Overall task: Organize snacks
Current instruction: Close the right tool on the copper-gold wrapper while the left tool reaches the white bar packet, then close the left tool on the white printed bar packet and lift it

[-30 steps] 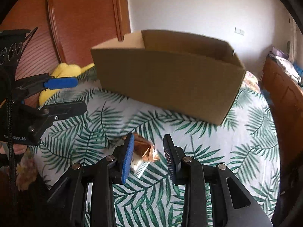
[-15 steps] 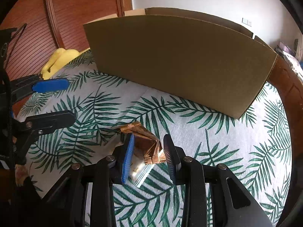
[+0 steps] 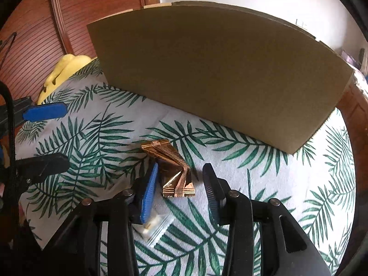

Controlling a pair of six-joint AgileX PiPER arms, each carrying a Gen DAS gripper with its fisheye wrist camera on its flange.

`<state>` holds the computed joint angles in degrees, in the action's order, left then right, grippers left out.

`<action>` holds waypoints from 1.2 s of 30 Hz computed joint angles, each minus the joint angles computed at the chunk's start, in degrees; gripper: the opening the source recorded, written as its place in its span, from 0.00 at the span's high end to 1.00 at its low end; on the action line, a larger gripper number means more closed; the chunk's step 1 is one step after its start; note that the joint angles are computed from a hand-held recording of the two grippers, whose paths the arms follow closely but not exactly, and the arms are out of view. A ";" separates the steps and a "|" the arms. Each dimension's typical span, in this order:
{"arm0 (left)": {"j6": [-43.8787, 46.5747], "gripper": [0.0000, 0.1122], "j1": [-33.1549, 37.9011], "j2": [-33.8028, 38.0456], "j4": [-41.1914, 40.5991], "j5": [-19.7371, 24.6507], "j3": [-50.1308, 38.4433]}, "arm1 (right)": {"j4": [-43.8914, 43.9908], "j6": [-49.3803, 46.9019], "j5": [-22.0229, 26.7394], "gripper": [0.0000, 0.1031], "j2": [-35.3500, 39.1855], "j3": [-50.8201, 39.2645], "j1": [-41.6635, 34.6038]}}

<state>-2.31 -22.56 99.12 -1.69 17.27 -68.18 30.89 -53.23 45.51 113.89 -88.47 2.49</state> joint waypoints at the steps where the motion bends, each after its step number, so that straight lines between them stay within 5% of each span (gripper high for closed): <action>1: 0.10 0.36 0.04 0.11 -0.07 0.05 -0.18 | -0.50 0.13 -0.12 0.60 0.29 -0.46 0.28; 6: -0.01 0.36 -0.10 0.50 -0.29 0.16 -0.63 | -0.53 0.18 0.09 0.62 1.11 -1.99 0.76; 7: -0.04 0.36 -0.16 0.59 -0.32 0.16 -0.72 | -0.05 -0.22 0.24 0.73 1.09 -1.95 0.62; 10: 1.36 0.36 -0.39 0.92 -1.69 0.10 -0.86 | 1.49 -2.55 -0.88 0.79 0.06 -0.13 0.20; 22: 13.92 0.36 -4.05 5.45 -8.69 4.82 -6.52 | 9.48 -8.94 1.76 0.79 -6.51 5.50 -8.58; 36: 7.27 0.36 -6.80 15.02 -0.12 14.06 -19.14 | 14.31 -16.77 2.59 0.79 -12.60 14.10 -14.80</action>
